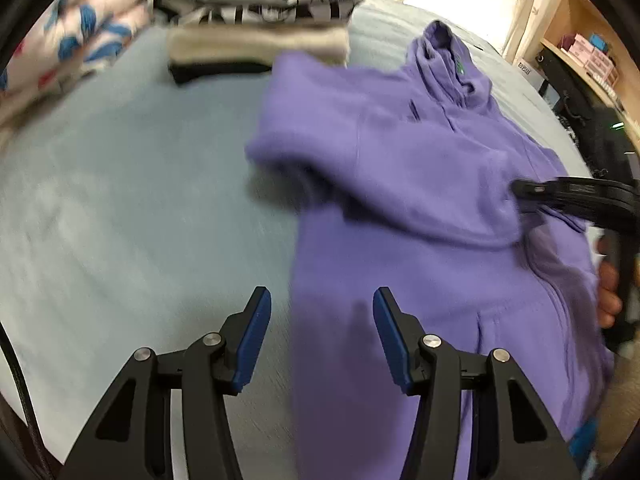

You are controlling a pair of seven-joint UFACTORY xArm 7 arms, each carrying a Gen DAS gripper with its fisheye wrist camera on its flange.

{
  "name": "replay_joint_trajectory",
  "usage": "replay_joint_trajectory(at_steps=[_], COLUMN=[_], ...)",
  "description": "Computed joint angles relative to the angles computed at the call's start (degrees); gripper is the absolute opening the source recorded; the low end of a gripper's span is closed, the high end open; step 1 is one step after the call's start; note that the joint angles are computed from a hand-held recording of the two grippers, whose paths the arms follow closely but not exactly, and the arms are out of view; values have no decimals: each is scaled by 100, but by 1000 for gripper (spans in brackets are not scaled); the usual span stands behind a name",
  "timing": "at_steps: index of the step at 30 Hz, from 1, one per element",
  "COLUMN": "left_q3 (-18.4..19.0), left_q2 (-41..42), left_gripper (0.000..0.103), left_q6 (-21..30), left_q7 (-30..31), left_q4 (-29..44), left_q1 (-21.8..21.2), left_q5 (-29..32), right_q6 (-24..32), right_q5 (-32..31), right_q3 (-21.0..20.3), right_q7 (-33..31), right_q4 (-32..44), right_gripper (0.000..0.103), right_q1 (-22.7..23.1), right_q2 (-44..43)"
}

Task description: Fold large clothes

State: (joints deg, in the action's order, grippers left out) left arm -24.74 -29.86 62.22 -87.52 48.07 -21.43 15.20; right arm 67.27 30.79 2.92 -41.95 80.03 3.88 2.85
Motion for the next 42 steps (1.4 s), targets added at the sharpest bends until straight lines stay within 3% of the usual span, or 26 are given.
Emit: replay_joint_trajectory(at_steps=[5, 8, 10, 11, 13, 14, 16, 17, 20, 23, 27, 30, 31, 33, 34, 35, 36, 37, 40, 42], left_q3=[107, 142, 196, 234, 320, 359, 494, 618, 916, 1125, 1241, 956, 911, 922, 981, 1029, 1051, 998, 869, 968], left_q2=[108, 198, 315, 360, 512, 607, 748, 804, 928, 1014, 1372, 1699, 1757, 1790, 1715, 1536, 1351, 1132, 658, 539], left_gripper=[52, 52, 52, 54, 57, 57, 57, 57, 57, 57, 60, 60, 55, 24, 22, 19, 17, 17, 17, 17], left_q6=[258, 206, 73, -9, -158, -181, -289, -430, -864, -1490, -2163, -1894, -1871, -1767, -1867, -2118, -2273, -2379, -2547, -2887], left_q7=[245, 280, 339, 382, 500, 566, 715, 840, 1084, 1192, 1530, 1179, 1066, 971, 942, 812, 722, 526, 239, 307], left_q4=[364, 552, 639, 654, 697, 739, 754, 716, 558, 294, 188, 485, 523, 553, 460, 252, 72, -106, -555, -911], left_q1=[282, 453, 515, 522, 544, 553, 554, 548, 546, 552, 469, 569, 572, 529, 509, 517, 544, 617, 784, 751], left_q5=[428, 669, 741, 744, 741, 731, 658, 563, 173, -315, -915, -294, -77, 104, 65, 39, 39, 147, 338, 49], right_q6=[-745, -1653, -1825, -1783, -2030, -2163, -1992, -1680, -492, -53, -264, -150, -101, -83, -104, -157, -241, -172, -193, -447], right_q5=[446, 20, -425, -671, -1744, -2212, -2428, -2176, -906, -535, -659, -432, -386, -393, -364, -359, -374, -310, 239, -142], right_q3=[-110, -155, -194, -197, -277, -539, -448, -175, 12, 73, 58, 101, 109, 128, 161, 194, 222, 250, 307, 194], right_q7=[-496, -315, -5, 147, 823, 1151, 1300, 1225, 906, 898, 964, 1051, 1114, 1240, 1201, 1110, 995, 939, 644, 613], right_q4=[221, 459, 820, 1008, 1210, 1239, 1380, 1537, 2093, 2139, 1896, 2072, 2155, 2341, 2349, 2309, 2197, 2181, 1765, 1407], right_gripper=[8, 8, 10, 14, 35, 49, 50, 50, 50, 50, 50, 50, 50, 50, 50, 47, 24, 11, 8, 8], right_q1=[-48, -80, -149, -194, -111, 126, -72, -434, -1044, -1189, -1022, -1079, -1089, -1056, -1063, -1054, -1027, -1044, -1176, -956], right_q2=[-371, -201, 190, 410, 863, 1025, 1290, 1398, 1712, 1814, 1755, 1883, 1949, 2124, 2149, 2133, 2043, 1997, 1603, 1424])
